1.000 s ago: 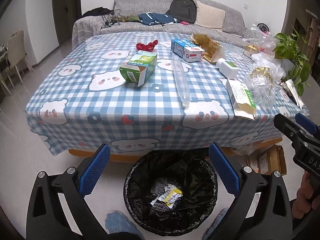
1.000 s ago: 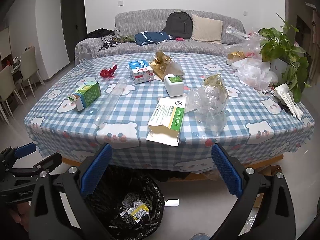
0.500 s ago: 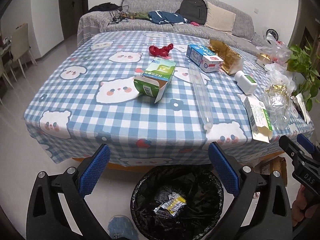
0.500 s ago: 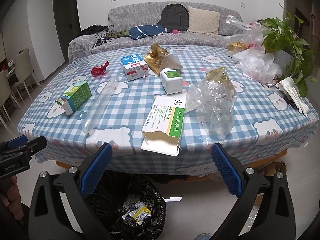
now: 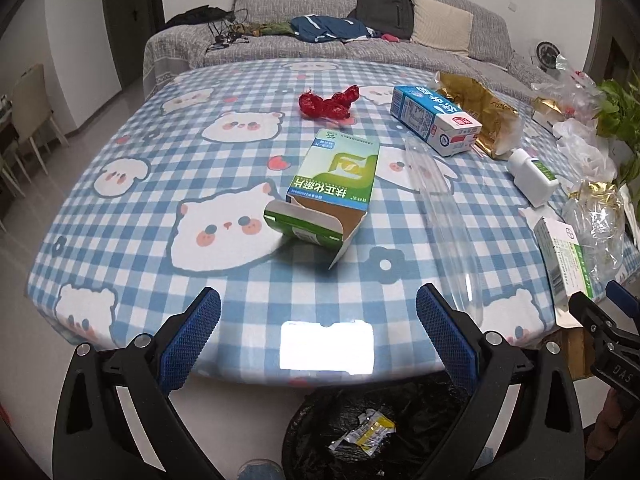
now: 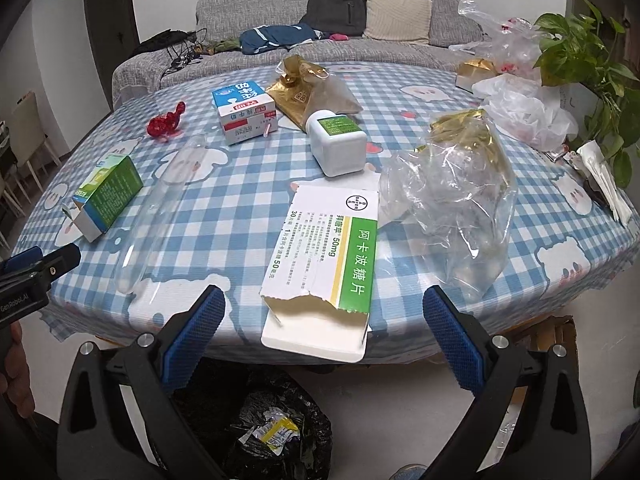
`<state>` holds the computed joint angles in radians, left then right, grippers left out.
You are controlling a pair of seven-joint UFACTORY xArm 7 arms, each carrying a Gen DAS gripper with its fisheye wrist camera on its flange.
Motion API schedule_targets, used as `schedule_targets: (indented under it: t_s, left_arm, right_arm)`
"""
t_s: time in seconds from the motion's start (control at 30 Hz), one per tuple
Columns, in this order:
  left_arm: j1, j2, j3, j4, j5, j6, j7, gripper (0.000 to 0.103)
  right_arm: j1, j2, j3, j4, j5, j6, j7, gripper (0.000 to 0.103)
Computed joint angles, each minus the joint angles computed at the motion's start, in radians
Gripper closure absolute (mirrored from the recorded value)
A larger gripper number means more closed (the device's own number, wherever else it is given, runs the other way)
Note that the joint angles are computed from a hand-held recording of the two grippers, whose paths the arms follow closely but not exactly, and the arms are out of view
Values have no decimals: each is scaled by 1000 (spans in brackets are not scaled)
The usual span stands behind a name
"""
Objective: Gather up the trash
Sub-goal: 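Grasp the white-green medicine box with the right tool while the left tool grasps the green box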
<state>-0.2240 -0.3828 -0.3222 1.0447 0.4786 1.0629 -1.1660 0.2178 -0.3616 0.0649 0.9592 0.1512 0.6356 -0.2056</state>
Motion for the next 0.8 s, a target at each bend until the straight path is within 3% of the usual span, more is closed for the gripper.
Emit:
schedule_targets:
  t_s: [0.33, 0.53, 0.7, 0.8]
  left_arm:
    - [34, 98, 75, 45, 10, -84, 80, 10]
    - [43, 135, 94, 75, 15, -114, 90, 14]
    - [42, 155, 106, 86, 12, -132, 97, 26]
    - [35, 173, 117, 99, -10, -139, 134, 49]
  right_arm:
    - [-15, 108, 24, 70, -45, -6, 62, 10]
    - [-11, 132, 31, 81, -54, -9, 80, 18]
    - [-10, 126, 33, 68, -74, -35, 96, 26]
    - [-3, 122, 27, 66, -64, -38, 77, 38]
